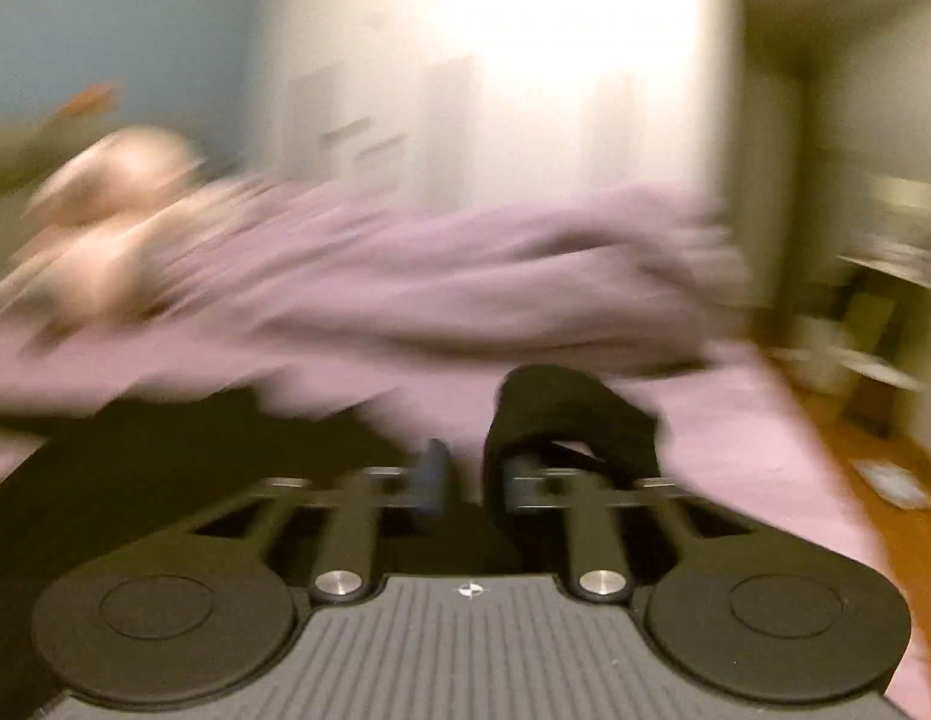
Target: Fold small clothes
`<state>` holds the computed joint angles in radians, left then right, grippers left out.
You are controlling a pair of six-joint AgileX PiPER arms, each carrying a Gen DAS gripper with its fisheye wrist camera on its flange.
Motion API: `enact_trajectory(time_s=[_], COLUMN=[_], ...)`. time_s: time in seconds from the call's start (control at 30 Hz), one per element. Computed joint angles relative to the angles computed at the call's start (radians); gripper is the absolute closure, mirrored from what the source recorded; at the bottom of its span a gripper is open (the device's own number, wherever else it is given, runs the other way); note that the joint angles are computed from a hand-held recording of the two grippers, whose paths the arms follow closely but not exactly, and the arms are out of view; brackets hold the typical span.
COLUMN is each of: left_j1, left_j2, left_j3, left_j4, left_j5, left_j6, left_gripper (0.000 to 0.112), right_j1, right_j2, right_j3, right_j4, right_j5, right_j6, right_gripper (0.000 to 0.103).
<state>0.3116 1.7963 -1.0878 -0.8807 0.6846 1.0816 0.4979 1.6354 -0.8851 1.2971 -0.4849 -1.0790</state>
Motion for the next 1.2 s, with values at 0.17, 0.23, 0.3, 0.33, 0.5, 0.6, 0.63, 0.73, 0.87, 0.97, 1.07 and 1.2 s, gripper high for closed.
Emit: enact_trajectory(time_s=[0.17, 0.23, 0.3, 0.33, 0.5, 0.6, 0.63, 0.73, 0.87, 0.97, 1.07, 1.2], left_j1=[-0.033, -0.083, -0.142, -0.169, -0.283, -0.326, -0.331, -0.346, -0.365, -0.370, -0.347, -0.287], left_j2=[0.061, 0.096, 0.146, 0.180, 0.426, 0.551, 0.585, 0.701, 0.776, 0.783, 0.716, 0.646], left_j3=[-0.121, -0.173, -0.240, -0.284, -0.632, -0.818, -0.869, -1.055, -1.176, -1.196, -1.118, -1.083], left_j4=[-0.055, -0.072, -0.088, -0.091, 0.000, 0.051, 0.055, 0.088, 0.101, 0.109, 0.028, -0.038], left_j5=[0.123, 0.150, 0.143, 0.142, 0.219, 0.252, 0.271, 0.363, 0.421, 0.431, 0.405, 0.391], left_j6=[-0.012, -0.032, -0.048, -0.064, -0.337, -0.459, -0.484, -0.626, -0.684, -0.672, -0.550, -0.455], left_gripper=[0.009, 0.009, 0.009, 0.010, 0.039, 0.040, 0.041, 0.059, 0.104, 0.108, 0.108, 0.108], right_j1=[0.157, 0.198, 0.216, 0.223, 0.213, 0.235, 0.247, 0.272, 0.250, 0.232, 0.229, 0.187], right_j2=[0.083, 0.082, 0.066, 0.054, 0.013, 0.008, -0.002, -0.019, -0.019, -0.026, -0.057, -0.076], right_j3=[-0.041, -0.044, -0.011, 0.006, 0.127, 0.192, 0.218, 0.253, 0.252, 0.246, 0.239, 0.222], right_j4=[0.208, 0.319, 0.376, 0.396, 0.352, 0.252, 0.215, 0.185, 0.155, 0.165, 0.229, 0.209], right_j5=[0.072, 0.006, -0.054, -0.065, -0.002, -0.007, -0.018, -0.040, -0.022, -0.003, -0.018, -0.031], right_j6=[-0.129, -0.136, -0.074, -0.028, 0.294, 0.493, 0.556, 0.617, 0.644, 0.630, 0.557, 0.532], right_gripper=[0.041, 0.041, 0.041, 0.041, 0.041, 0.041, 0.041, 0.041, 0.041, 0.041, 0.041, 0.041])
